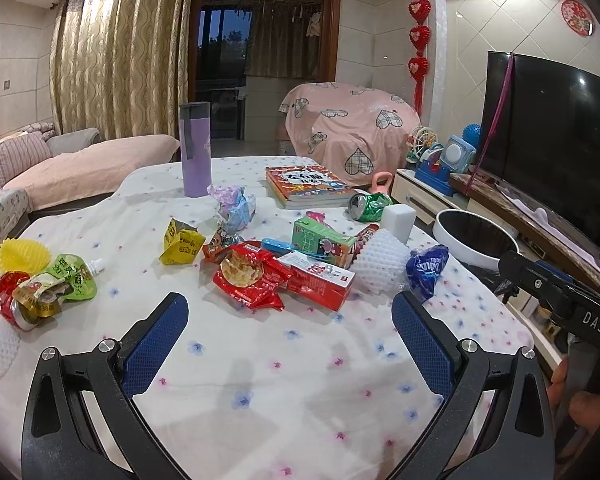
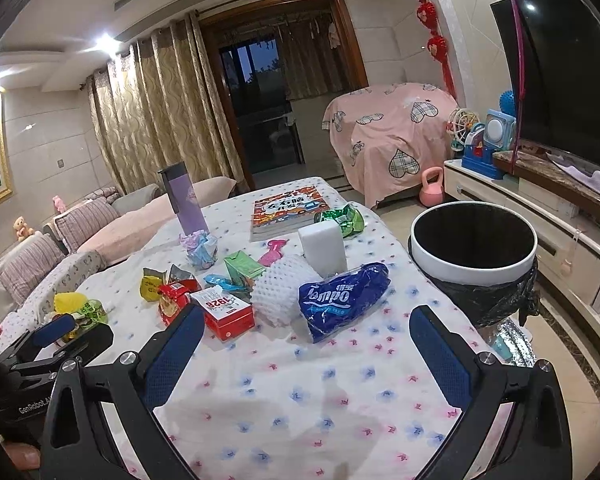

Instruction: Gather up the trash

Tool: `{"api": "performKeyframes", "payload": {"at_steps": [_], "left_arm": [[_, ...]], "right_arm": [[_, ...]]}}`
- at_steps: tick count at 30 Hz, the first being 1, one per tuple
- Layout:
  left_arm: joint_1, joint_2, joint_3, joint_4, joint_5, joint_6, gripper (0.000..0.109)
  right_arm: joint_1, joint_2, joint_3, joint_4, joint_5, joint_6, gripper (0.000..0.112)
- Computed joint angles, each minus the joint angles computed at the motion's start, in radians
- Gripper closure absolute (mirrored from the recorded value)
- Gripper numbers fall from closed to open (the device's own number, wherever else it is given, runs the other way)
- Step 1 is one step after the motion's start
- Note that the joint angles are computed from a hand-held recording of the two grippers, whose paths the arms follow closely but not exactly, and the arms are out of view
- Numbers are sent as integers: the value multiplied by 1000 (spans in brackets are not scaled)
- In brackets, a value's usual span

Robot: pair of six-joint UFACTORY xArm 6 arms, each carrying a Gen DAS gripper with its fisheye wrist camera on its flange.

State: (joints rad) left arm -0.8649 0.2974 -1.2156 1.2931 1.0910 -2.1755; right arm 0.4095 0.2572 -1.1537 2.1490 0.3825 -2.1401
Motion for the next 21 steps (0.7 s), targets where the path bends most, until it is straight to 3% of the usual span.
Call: {"api": "performKeyframes", "payload": {"at_steps": [12, 17, 21], "left_arm": [[11, -4, 11, -1, -26, -4, 6], [46, -17, 39, -11, -85, -13, 6], [85, -25, 63, -28, -138, -12, 6]], "right_arm": [[4, 7, -5, -24, 1, 24, 9], [6, 17, -14, -33, -8, 38, 9], [10, 56, -53, -118, -22, 129, 9]]}}
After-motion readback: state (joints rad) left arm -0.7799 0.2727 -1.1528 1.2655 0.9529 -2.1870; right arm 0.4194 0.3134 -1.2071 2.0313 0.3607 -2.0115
